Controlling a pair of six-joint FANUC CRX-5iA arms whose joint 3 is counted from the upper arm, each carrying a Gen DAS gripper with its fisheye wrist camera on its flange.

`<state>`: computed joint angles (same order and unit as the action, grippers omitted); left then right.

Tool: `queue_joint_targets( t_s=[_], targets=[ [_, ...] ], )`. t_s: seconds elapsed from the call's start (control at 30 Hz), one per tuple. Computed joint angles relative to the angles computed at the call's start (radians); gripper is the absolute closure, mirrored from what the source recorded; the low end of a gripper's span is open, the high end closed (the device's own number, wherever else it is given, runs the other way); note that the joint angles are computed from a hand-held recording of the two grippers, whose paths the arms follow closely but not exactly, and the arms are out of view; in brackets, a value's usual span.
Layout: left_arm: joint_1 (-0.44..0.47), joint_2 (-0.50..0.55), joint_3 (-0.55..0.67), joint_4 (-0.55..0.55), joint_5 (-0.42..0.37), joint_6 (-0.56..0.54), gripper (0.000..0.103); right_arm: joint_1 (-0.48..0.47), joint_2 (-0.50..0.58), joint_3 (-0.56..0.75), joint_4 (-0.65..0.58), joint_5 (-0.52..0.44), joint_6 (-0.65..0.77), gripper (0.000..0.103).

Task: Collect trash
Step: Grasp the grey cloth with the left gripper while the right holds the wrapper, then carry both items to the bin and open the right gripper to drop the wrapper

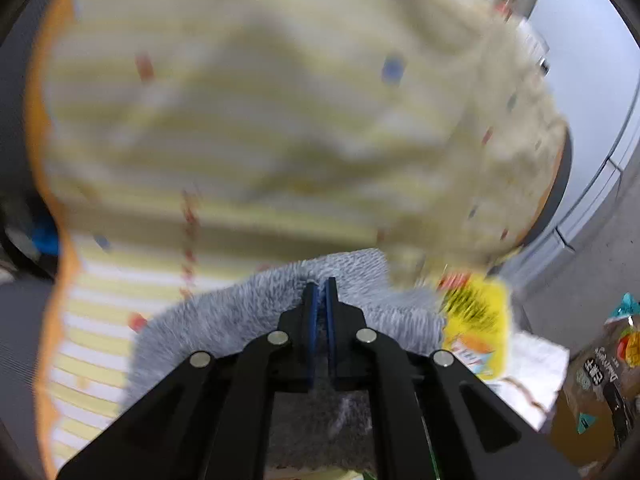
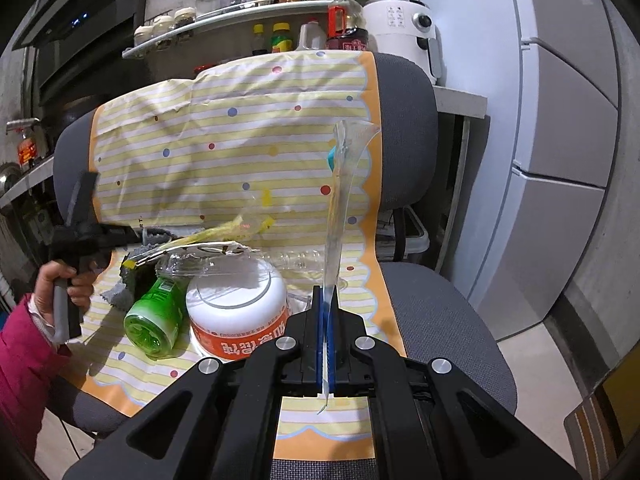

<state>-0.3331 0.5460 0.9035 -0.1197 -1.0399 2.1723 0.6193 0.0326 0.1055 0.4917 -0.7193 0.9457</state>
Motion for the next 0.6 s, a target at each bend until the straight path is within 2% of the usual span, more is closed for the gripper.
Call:
queue_joint_targets(
  t_s=[0.07,0.13,0.27,0.4,0.53,0.6],
  targets=[
    [-0.035,-0.05,-0.003,-0.113,0.014,0.048,0.101,0.002,-0.015,-0.016,0.007,0.01,-0.011,0.101],
    [-0.075,-0.077,0.022,-0.21,-0.007,0.08,0.101,0.004,-0.033,-0.033,0.014,0.022,-0.025,0.101],
    [-0.159,-0.165,0.004,-0.345,-0.017,0.107,0.101,0.01,-0.084,-0.079,0.024,0.05,-0.057,0.101],
    [-0.25,-0.215,-0.02,-0.411,-0.026,0.095,0.101,0.017,-0.146,-0.135,0.046,0.07,-0.092,0.101],
    [-0.319,-0.233,-0.039,-0.4,-0.037,0.075,0.101,0.022,-0.214,-0.196,0.064,0.075,-0.121,0.101],
    [-0.348,-0.21,-0.015,-0.389,-0.039,0.06,0.101,0.02,-0.248,-0.229,0.078,0.072,-0.138,0.101]
  ],
)
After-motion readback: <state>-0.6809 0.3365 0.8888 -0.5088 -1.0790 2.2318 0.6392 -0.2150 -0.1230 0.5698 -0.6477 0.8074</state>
